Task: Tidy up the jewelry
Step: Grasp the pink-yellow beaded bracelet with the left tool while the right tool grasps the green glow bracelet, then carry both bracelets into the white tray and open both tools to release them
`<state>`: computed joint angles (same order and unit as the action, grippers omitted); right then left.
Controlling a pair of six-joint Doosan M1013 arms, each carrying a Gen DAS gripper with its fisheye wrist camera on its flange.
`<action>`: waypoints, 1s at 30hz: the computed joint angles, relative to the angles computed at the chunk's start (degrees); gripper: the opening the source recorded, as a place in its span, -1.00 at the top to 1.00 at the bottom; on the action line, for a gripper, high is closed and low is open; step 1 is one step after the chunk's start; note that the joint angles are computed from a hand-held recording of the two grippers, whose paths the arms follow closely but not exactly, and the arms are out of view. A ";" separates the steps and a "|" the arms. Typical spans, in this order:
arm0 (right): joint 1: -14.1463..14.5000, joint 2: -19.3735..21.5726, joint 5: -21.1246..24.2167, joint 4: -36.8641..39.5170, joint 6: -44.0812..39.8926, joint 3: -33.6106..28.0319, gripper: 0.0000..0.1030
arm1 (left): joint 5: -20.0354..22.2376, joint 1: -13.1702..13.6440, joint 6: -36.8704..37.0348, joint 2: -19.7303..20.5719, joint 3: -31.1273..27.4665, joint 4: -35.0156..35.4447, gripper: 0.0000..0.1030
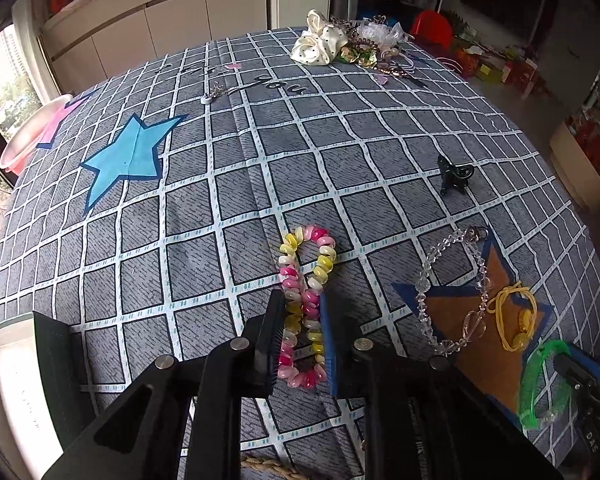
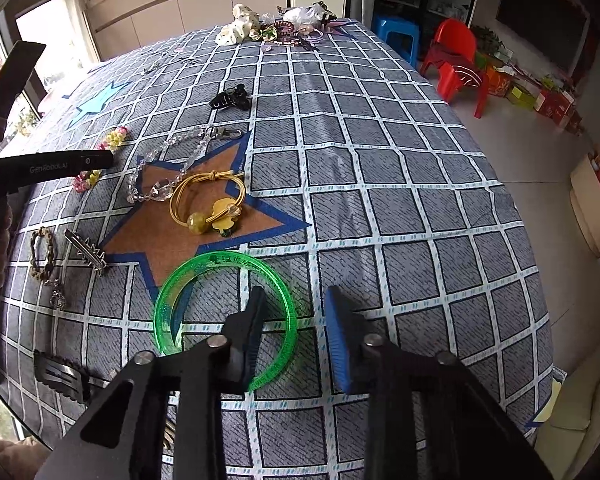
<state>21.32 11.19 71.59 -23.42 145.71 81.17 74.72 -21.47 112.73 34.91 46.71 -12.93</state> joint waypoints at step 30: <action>4.07 3.89 -2.49 -1.10 -4.89 -11.69 0.86 | -11.67 11.01 2.29 -11.50 11.49 -9.86 0.55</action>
<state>25.40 15.08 69.10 -24.51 140.82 69.48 63.05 -10.47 115.02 23.41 58.21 -22.80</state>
